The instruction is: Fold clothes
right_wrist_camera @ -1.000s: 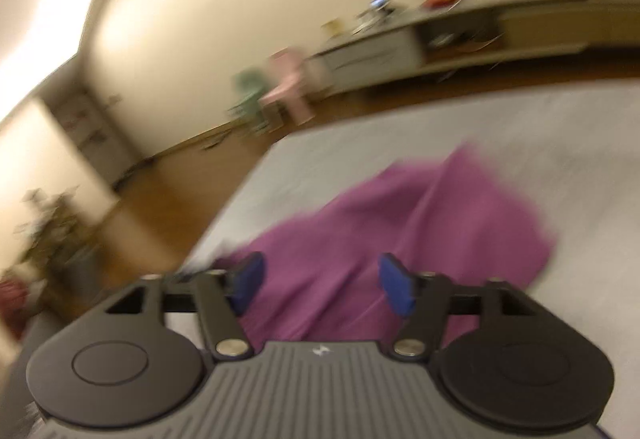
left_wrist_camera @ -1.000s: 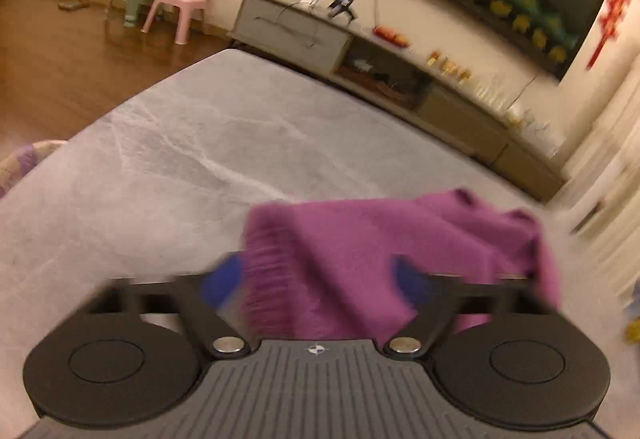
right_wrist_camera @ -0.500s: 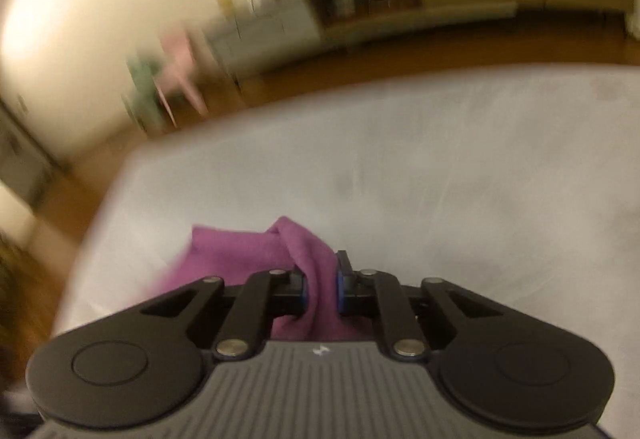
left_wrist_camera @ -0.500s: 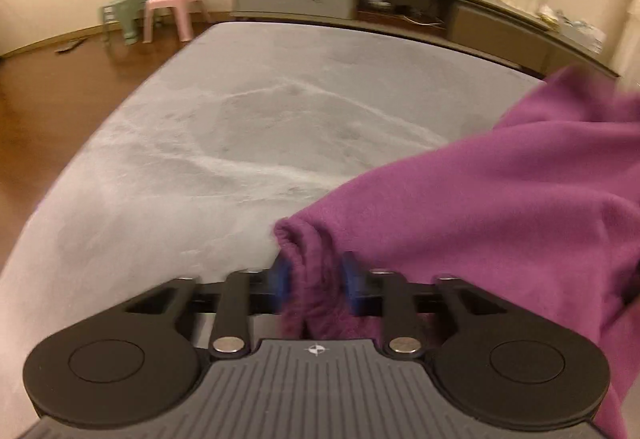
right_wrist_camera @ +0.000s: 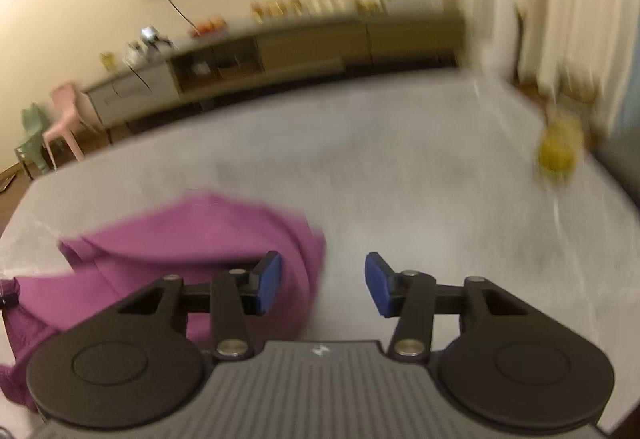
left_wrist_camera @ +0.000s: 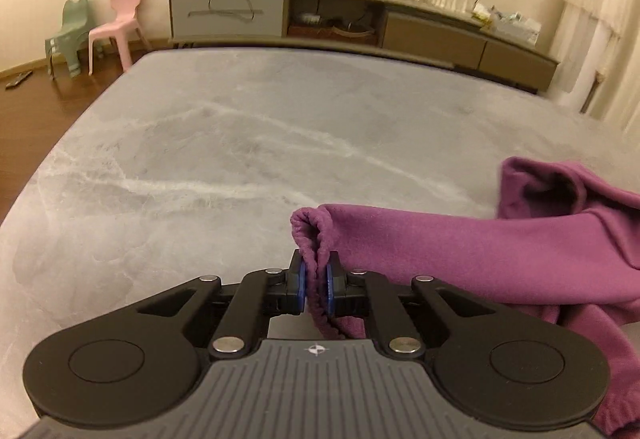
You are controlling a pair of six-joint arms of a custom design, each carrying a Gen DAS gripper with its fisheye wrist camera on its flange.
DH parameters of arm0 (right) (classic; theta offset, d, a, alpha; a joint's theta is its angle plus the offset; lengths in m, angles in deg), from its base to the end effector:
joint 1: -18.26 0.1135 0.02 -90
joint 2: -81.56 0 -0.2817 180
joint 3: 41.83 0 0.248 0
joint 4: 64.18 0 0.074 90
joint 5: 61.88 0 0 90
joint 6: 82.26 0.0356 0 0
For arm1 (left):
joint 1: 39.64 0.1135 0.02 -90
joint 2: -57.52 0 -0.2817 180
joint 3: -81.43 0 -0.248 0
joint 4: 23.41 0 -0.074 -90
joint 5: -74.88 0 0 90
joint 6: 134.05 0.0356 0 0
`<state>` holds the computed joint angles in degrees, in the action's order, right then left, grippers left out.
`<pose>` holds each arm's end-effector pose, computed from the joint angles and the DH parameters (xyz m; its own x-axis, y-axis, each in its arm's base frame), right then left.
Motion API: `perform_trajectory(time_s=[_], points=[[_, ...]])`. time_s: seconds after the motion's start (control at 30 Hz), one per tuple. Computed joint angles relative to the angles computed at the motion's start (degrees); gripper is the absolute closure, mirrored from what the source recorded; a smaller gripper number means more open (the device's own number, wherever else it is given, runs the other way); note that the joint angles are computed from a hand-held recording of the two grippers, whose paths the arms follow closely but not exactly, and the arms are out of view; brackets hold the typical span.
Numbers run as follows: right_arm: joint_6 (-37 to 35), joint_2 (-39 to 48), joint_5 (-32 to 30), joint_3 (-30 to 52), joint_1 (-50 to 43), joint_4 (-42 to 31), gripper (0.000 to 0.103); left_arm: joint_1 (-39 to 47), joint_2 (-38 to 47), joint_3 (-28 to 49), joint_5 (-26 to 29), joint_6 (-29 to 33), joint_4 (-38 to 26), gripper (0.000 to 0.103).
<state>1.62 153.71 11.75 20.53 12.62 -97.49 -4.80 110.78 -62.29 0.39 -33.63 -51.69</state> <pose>0.2568 -0.0153 0.2656 -0.6643 -0.0372 -0.7465 -0.1824 0.9766 0.1136 0.1408 0.0864 0.1899 -0.6450 -0.2366 -0.7266 -0.2840 0.9570 -0.0595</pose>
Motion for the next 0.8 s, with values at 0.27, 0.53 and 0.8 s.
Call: perform_trajectory(time_s=[0.27,0.53,0.8], points=[[-16.70,17.20,2.53,15.26,24.84,-5.92,0.031,-9.75,-5.22,-4.22,-7.64,2.31,6.17,0.049],[-13.61,22.52,6.73,20.57,22.90,-5.96,0.099,-12.50,6.18,-3.82,-13.90,6.36,12.06,0.091],[-0.79,12.47,2.78,19.10,-2.55,-3.97,0.099,-9.17,6.80,-0.85,-12.13,4.37,7.53,0.092]])
